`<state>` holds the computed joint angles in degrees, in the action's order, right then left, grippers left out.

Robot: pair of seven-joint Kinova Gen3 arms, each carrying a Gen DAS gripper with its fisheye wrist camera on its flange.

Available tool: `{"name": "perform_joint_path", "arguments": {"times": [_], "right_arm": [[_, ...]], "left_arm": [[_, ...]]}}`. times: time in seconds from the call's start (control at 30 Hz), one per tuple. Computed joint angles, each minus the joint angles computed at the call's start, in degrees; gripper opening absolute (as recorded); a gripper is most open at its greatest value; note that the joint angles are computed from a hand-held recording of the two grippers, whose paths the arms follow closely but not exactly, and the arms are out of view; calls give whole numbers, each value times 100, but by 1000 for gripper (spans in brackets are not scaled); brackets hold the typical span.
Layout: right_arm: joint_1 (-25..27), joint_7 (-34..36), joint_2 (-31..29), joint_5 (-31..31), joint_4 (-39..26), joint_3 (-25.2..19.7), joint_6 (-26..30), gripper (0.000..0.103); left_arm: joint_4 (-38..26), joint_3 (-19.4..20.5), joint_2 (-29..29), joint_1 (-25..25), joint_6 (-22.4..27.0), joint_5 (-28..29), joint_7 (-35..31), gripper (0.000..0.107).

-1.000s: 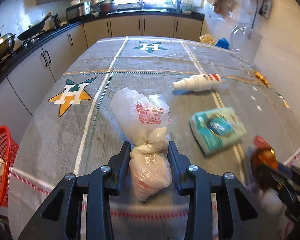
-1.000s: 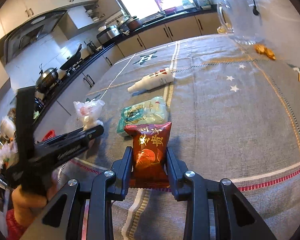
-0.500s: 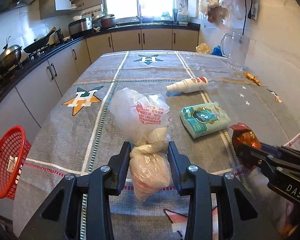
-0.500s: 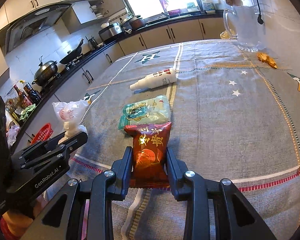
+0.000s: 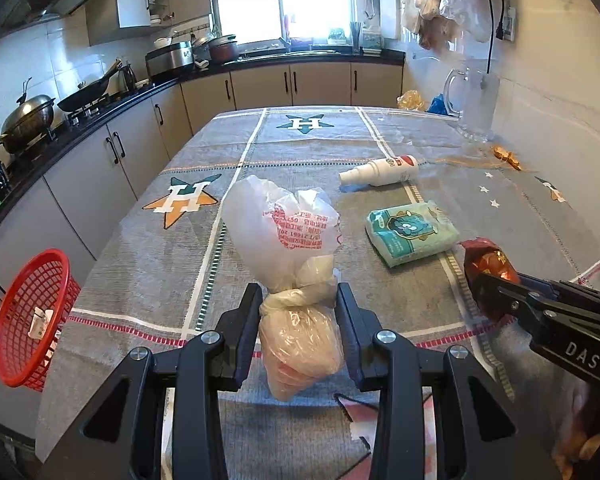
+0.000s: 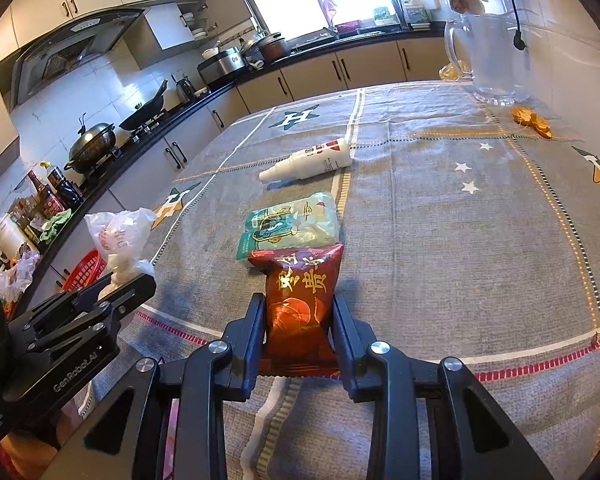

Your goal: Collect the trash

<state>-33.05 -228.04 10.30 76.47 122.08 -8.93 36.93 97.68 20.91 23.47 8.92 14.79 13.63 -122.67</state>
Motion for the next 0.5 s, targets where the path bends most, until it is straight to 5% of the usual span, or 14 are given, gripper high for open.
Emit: {"name": "perform_joint_path", "arguments": {"times": [0.5], "right_arm": [[-16, -107, 5, 69, 20, -11, 16, 35]], "left_arm": [[224, -135, -295, 117, -133, -47, 141, 36]]}}
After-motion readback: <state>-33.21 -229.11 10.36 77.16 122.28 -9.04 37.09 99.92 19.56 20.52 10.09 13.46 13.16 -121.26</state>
